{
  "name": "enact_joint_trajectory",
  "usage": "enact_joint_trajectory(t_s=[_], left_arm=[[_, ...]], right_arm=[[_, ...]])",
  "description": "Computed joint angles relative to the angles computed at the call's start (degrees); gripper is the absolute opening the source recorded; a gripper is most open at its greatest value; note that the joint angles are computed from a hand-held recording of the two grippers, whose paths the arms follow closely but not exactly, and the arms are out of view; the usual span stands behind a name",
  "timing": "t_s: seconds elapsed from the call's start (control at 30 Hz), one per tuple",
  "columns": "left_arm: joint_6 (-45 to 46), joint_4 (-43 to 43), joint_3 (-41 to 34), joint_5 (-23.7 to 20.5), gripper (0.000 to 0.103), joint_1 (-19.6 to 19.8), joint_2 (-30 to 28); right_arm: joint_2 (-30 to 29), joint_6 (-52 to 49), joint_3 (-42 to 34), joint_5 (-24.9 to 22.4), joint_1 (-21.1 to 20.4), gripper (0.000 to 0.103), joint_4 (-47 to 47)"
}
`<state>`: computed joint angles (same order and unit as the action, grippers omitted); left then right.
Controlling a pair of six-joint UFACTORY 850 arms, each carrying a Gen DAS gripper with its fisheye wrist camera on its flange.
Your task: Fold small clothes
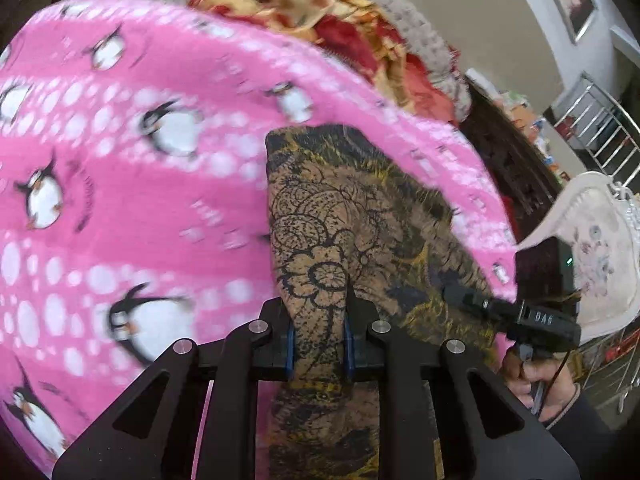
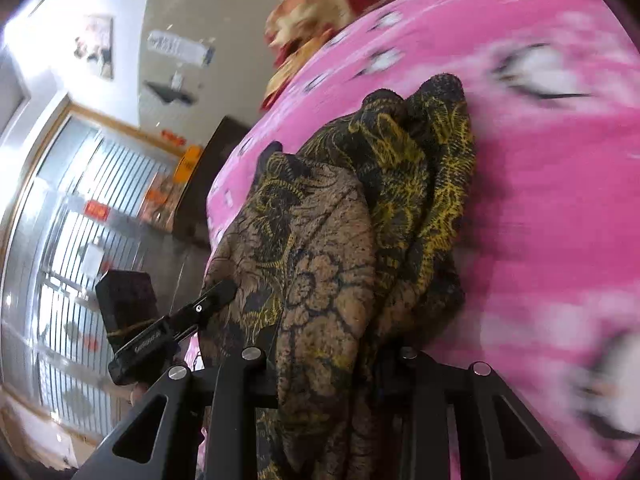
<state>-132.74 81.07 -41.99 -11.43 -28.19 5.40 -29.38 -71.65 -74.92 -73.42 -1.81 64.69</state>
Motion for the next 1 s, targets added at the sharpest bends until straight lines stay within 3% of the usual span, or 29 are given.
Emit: enact_joint_trajectory(t_s=[0.07, 0.13, 0.23, 0.33, 0.4, 0.43, 0.47, 0.5, 0.53, 0.6, 0.8, 1.0], left_arm=[[2.77, -3.33, 0.68, 0.51, 0.029, 0.23, -0.29], [-1.45, 0.50, 1.63, -0.72, 0.036, -0.63, 0.42], [1.09, -2.23, 2.29, -3.09, 0.036, -2.34, 1.88], [7.30, -8.79, 3.15, -10.83, 0.036, -6.55, 4.64], [15.00, -17.12, 2.12, -19.14, 0.037, -9.88, 5.15], [19.11, -22.49, 0.89, -25.14, 0.042, -11.92, 4.72], [20.81, -25.62, -0.14, -30.68, 0.049, -14.28, 4.14], [21.26, -27.10, -0.94, -34.38, 0.068, -16.22, 3.55], [21.01, -27.99, -1.23, -36.75, 0.083, -17.88, 3.37], [23.77, -32.54, -1.47, -37.46, 0.099, -19.34, 3.35], [20.03, -34.84, -5.03, -44.64, 0.100, -25.78, 0.51], [19.87, -35.26, -7.24, -46.32, 0.100, -27.80, -0.58]], right_arm=[[1.04, 0.09, 1.38, 4.32, 1.10, 0.029, 0.67], [1.52, 1.28, 2.00, 4.68, 0.52, 0.035, 0.90], [4.42, 2.72, 3.64, 5.70, -1.62, 0.042, -0.57], [9.71, -1.21, 6.89, 7.02, -4.24, 0.043, -1.52], [14.44, -6.17, 10.54, 8.65, -5.52, 0.044, -1.79], [17.30, -8.17, 12.75, 11.21, -5.80, 0.046, -1.78], [21.01, -10.73, 15.71, 15.60, -6.03, 0.058, -2.07], [25.23, -13.31, 19.03, 20.75, -6.07, 0.068, -2.58], [27.81, -15.61, 21.39, 23.50, -6.23, 0.082, -1.67], [31.08, -17.97, 24.26, 23.13, -7.70, 0.083, -4.39], [41.54, -19.00, 33.62, 31.00, -8.82, 0.083, -6.39], [47.66, -22.97, 38.08, 35.10, -9.85, 0.083, -6.13]])
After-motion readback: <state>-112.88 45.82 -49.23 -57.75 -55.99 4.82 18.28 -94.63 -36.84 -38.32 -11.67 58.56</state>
